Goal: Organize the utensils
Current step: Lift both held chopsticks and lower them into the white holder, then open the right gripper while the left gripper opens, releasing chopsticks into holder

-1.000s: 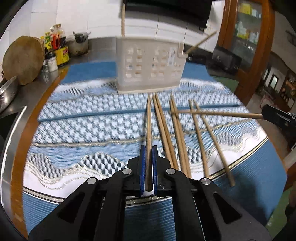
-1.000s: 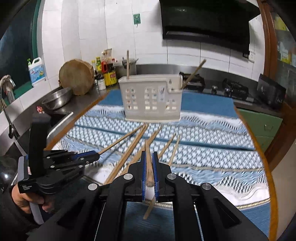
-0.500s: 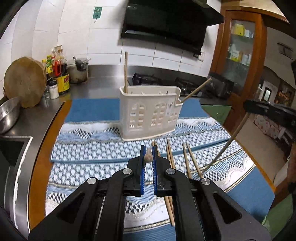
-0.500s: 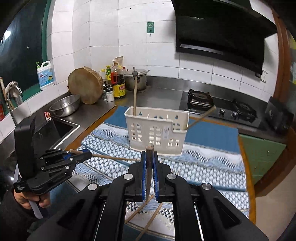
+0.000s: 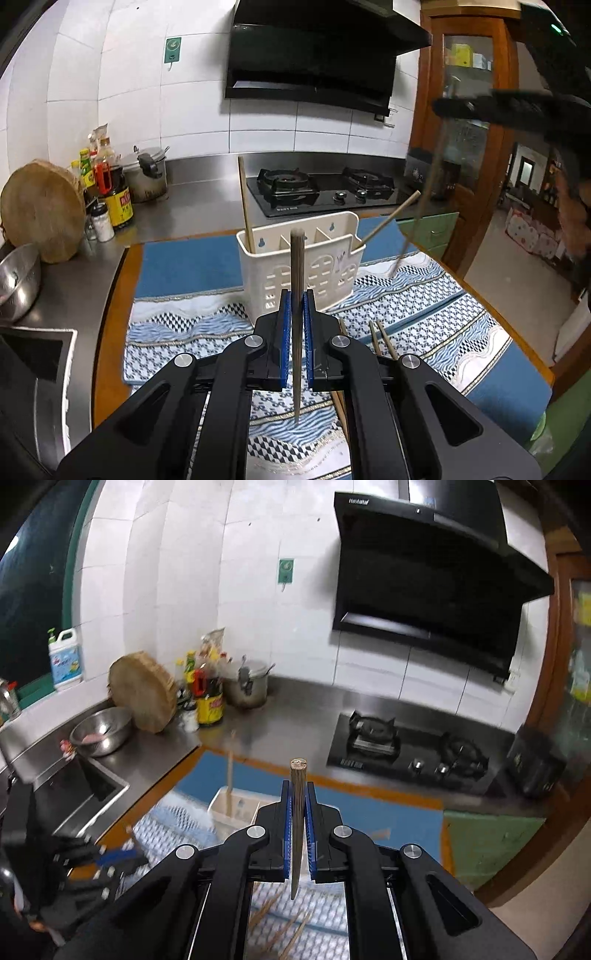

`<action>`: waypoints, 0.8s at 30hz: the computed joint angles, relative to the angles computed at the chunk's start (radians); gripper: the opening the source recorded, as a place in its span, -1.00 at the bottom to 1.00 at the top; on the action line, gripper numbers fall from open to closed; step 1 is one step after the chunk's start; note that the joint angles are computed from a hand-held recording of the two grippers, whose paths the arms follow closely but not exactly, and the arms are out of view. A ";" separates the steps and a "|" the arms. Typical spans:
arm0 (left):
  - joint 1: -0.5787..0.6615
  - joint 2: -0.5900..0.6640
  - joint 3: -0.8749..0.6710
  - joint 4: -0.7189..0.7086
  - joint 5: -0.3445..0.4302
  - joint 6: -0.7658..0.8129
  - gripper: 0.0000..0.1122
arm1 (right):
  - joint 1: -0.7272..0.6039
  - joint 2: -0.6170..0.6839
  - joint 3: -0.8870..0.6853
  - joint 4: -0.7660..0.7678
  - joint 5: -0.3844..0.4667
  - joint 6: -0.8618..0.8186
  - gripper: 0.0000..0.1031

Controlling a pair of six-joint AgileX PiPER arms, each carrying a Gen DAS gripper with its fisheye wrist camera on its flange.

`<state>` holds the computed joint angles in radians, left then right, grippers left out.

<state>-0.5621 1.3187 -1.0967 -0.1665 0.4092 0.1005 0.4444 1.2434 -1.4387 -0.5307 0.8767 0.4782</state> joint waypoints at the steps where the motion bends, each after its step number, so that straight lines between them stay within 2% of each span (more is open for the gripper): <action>1: 0.005 0.002 -0.010 -0.005 0.006 0.008 -0.90 | -0.010 0.031 -0.033 -0.014 -0.003 0.000 -0.87; 4: 0.032 0.009 -0.039 -0.065 0.023 0.071 -0.90 | -0.047 0.102 -0.101 -0.014 -0.028 -0.017 -0.87; 11: 0.053 0.037 -0.156 -0.062 0.057 0.091 -0.90 | -0.124 0.244 -0.167 0.033 -0.077 -0.035 -0.87; 18: 0.023 0.093 -0.352 0.056 0.086 0.012 -0.90 | -0.172 0.309 -0.111 0.083 -0.121 -0.073 -0.86; 19: 0.015 0.106 -0.380 0.084 0.094 -0.010 -0.90 | -0.173 0.310 -0.106 0.085 -0.125 -0.073 -0.82; 24: -0.011 0.207 -0.568 0.178 0.148 -0.084 -0.90 | -0.193 0.277 -0.032 0.096 -0.173 -0.076 -0.35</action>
